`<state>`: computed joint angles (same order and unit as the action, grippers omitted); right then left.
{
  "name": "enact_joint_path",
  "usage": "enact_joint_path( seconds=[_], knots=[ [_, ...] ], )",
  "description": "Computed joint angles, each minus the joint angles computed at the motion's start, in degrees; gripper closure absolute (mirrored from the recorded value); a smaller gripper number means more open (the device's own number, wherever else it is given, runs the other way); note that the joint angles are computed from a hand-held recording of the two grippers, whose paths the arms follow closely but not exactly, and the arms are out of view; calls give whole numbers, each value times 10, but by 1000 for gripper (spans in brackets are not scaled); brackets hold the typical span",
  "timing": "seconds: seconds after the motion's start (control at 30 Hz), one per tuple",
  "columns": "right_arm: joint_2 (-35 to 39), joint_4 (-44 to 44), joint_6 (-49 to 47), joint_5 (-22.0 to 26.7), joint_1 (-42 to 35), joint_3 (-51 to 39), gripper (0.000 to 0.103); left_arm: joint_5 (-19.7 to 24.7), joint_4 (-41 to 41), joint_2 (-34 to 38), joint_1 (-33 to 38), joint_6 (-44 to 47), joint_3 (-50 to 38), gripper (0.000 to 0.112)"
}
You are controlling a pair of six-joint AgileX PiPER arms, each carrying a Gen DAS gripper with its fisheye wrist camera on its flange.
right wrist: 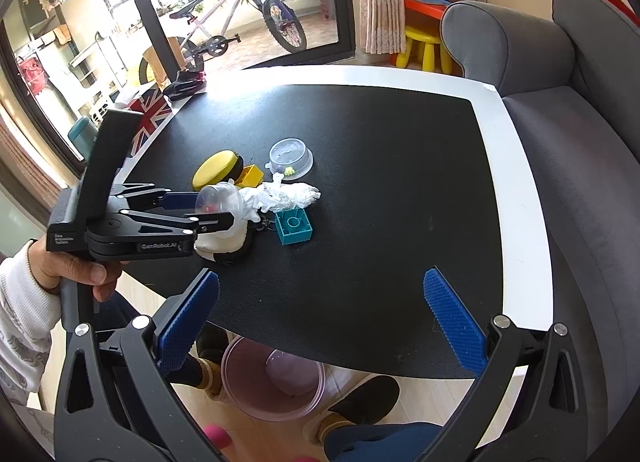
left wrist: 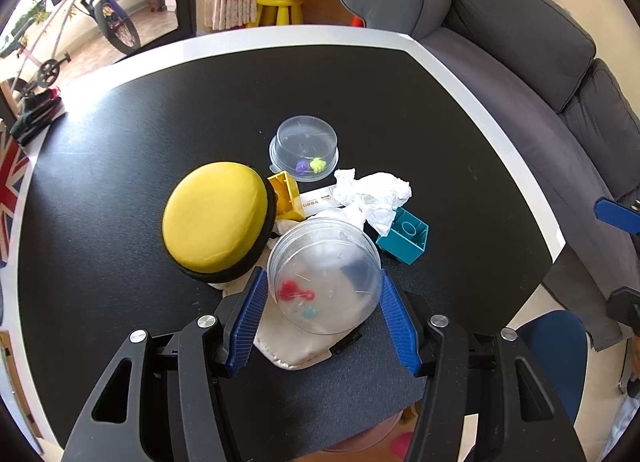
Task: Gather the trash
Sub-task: 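Grasp the teal block with the right tool while the left tool lifts the cup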
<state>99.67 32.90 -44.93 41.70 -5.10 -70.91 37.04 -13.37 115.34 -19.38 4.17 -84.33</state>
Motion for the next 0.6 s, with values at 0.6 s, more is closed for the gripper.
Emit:
enact_joint_path(
  seconds=[0.6],
  knots=[
    [132,-25,-5,32,55,-125,3,-34,3,-107,33,20,90,56]
  ],
)
